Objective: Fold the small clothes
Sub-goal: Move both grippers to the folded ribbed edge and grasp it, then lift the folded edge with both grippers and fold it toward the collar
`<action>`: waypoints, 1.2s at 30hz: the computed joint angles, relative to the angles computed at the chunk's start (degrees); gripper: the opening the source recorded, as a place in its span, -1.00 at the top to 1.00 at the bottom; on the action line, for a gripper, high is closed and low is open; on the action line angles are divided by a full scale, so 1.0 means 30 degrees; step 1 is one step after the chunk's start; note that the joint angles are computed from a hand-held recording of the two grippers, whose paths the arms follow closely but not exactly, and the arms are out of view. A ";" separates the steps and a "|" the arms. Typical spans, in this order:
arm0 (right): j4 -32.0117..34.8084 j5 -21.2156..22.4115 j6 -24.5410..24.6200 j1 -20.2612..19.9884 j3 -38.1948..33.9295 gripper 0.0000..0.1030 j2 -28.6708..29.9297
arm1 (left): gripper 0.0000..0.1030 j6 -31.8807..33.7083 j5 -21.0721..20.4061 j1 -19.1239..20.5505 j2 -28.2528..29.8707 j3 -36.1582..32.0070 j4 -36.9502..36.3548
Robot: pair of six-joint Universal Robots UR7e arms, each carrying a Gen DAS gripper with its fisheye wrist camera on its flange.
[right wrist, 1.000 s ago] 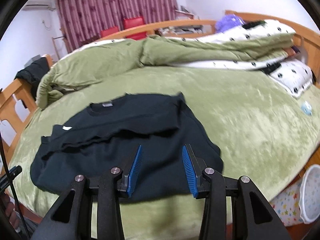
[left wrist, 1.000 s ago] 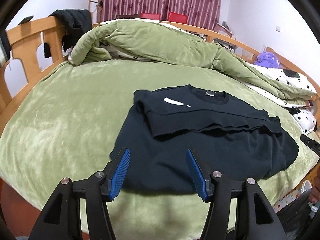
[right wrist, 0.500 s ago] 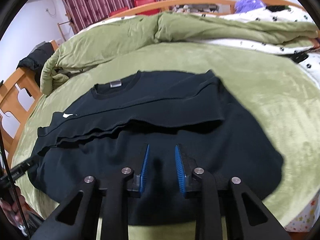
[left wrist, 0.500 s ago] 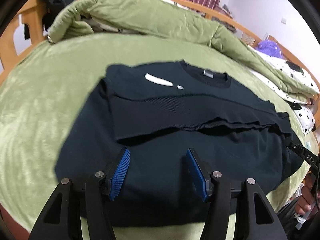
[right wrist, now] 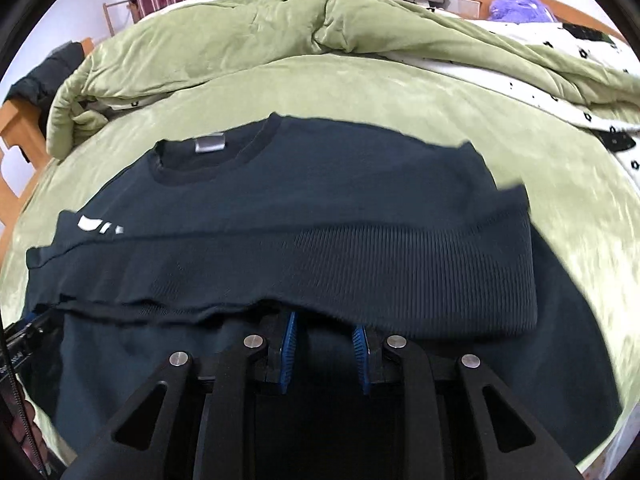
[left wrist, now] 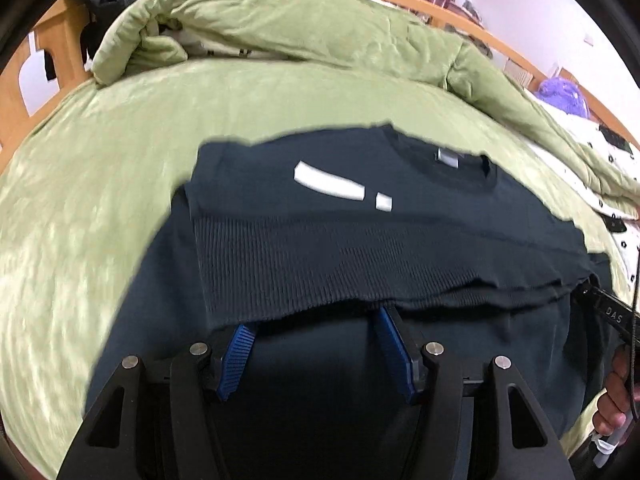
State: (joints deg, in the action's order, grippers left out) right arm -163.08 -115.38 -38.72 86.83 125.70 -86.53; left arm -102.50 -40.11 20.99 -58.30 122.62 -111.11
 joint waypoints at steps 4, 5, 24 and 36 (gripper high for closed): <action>0.0431 0.0023 0.0095 0.0401 -0.1504 0.63 0.1298 | -0.10 0.1352 0.1460 0.0843 -0.0029 -0.1071 0.1033; 0.0725 0.0098 0.0214 0.0451 -0.1983 0.63 0.1639 | -0.10 0.1607 0.1722 0.1035 -0.0020 -0.1304 0.1276; 0.1912 0.2389 0.0175 -0.0841 -0.5586 0.34 0.2573 | -0.13 0.7191 0.3659 0.2631 -0.0241 -0.0797 -0.3664; 0.1434 0.1255 -0.0383 -0.1012 -0.5673 0.07 0.3185 | -0.21 0.3054 0.4315 0.1643 -0.0712 -0.0611 -0.0013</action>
